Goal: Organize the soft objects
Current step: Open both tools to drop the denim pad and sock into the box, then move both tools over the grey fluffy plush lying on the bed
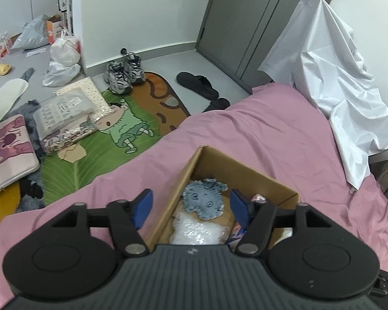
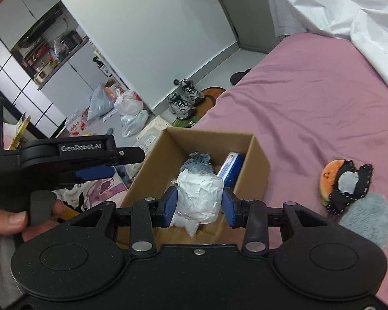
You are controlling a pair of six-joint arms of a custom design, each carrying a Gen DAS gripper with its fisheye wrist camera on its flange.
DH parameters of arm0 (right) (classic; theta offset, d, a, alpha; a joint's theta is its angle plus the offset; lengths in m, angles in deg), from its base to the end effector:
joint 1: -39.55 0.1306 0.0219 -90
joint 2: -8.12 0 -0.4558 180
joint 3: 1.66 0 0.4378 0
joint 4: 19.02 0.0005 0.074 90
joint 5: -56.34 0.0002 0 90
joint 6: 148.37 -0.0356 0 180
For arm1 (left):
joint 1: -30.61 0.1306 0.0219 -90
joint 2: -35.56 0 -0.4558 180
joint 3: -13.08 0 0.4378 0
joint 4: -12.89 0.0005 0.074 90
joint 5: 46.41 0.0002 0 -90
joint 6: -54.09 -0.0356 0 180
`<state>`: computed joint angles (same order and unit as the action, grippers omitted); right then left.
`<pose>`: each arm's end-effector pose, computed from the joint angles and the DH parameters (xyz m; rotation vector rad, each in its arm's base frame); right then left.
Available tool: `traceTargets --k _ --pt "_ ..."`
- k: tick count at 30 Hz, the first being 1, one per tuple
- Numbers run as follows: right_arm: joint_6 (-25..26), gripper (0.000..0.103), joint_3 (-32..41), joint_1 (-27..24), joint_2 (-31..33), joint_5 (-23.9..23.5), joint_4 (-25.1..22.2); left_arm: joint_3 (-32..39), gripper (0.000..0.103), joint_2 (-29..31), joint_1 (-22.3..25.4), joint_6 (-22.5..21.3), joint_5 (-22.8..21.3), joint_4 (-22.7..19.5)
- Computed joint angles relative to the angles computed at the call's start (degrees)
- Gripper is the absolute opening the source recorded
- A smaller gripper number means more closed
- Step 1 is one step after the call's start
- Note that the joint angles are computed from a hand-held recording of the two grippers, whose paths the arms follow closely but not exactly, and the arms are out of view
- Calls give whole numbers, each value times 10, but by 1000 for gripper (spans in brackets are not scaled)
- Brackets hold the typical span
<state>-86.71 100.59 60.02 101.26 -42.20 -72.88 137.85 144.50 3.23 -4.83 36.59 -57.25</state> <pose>0.5197 0.1991 0.5780 0.0909 2.4177 0.5808 0.5831 -0.2977 0.5922 -0.1314 2.5251 -0.2625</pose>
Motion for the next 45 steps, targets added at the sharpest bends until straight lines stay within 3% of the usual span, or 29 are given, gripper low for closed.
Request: traceTargets --k 4,16,22,29,45 --pt "-3 59 3 2 2 8 -8 -8 73 -12 0 3 -18 -6" --pt "-27 90 -16 0 -38 54 -8 -49 85 -50 -13 12 -11 2" --pt "-49 95 -31 -9 -60 71 -18 -64 93 -65 -30 5 -16 13" --pt "-78 103 -46 -26 -85 77 -29 -48 102 -62 -49 5 -32 -11" --pt "-131 103 -92 -55 -143 78 -30 -21 102 -55 -98 2 -55 -37"
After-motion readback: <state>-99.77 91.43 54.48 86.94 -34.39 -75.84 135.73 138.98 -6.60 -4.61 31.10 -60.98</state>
